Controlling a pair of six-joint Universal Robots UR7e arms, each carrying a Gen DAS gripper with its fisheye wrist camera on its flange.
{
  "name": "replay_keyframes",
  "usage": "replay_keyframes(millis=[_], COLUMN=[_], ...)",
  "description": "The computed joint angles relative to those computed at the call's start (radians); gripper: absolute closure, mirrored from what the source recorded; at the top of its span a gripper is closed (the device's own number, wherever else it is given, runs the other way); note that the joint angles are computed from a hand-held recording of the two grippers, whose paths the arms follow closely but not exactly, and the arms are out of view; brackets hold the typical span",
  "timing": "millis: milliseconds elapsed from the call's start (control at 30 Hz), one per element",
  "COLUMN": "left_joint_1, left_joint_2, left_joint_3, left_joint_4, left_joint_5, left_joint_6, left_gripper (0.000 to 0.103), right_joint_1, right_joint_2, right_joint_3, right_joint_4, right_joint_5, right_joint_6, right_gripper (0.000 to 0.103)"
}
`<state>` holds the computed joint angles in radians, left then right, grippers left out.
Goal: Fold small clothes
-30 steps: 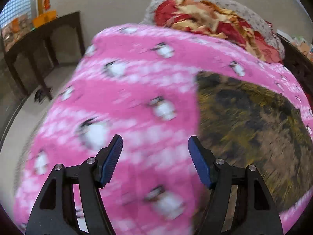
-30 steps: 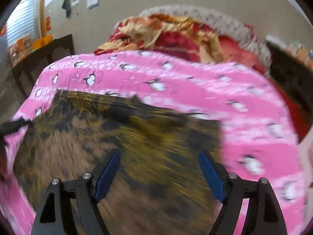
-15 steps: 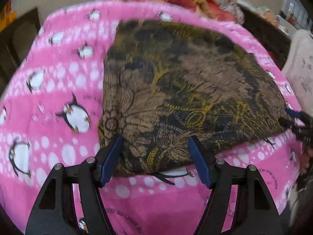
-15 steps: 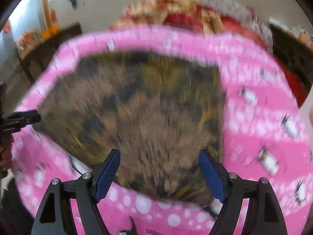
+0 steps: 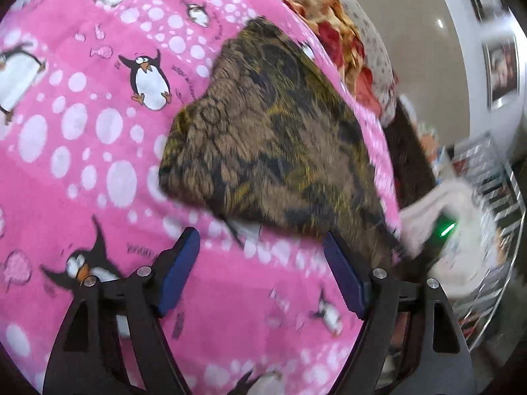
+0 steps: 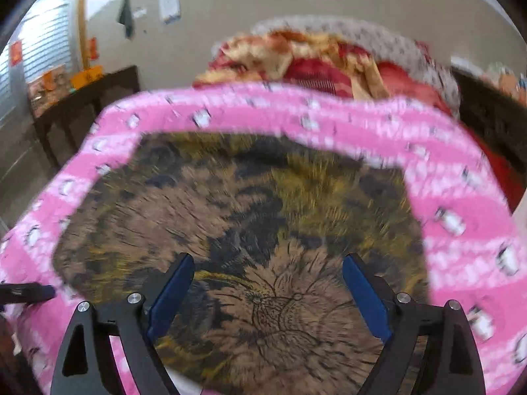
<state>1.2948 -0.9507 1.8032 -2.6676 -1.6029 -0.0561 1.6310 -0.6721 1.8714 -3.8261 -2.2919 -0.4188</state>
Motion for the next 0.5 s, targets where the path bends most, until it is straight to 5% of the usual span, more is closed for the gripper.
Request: replay_keyframes(millis=[233,433,500], left_joint_1=[0.029,-0.025,0.005], left_joint_2=[0.089,0.063,0.072], left_joint_3=[-0.099,-0.044,-0.06], left_joint_4=[-0.085,-0.047,-0.117], left_joint_5=[-0.081,-0.04,-0.039], left_joint_6=[-0.16,-0.009,-0.096], left_gripper=[0.022,0.022,0.023], right_joint_1=[0.004,0.001,0.001], right_joint_2=[0.038,0.034,0.033], right_joint_3=[-0.033,-0.024,-0.023], right_joint_4=[0.018,0.013,0.014], right_joint_5=[-0.058,-0.05,-0.05], right_joint_6=[-0.019,-0.016,-0.016], right_gripper=[0.01,0.009,0.009])
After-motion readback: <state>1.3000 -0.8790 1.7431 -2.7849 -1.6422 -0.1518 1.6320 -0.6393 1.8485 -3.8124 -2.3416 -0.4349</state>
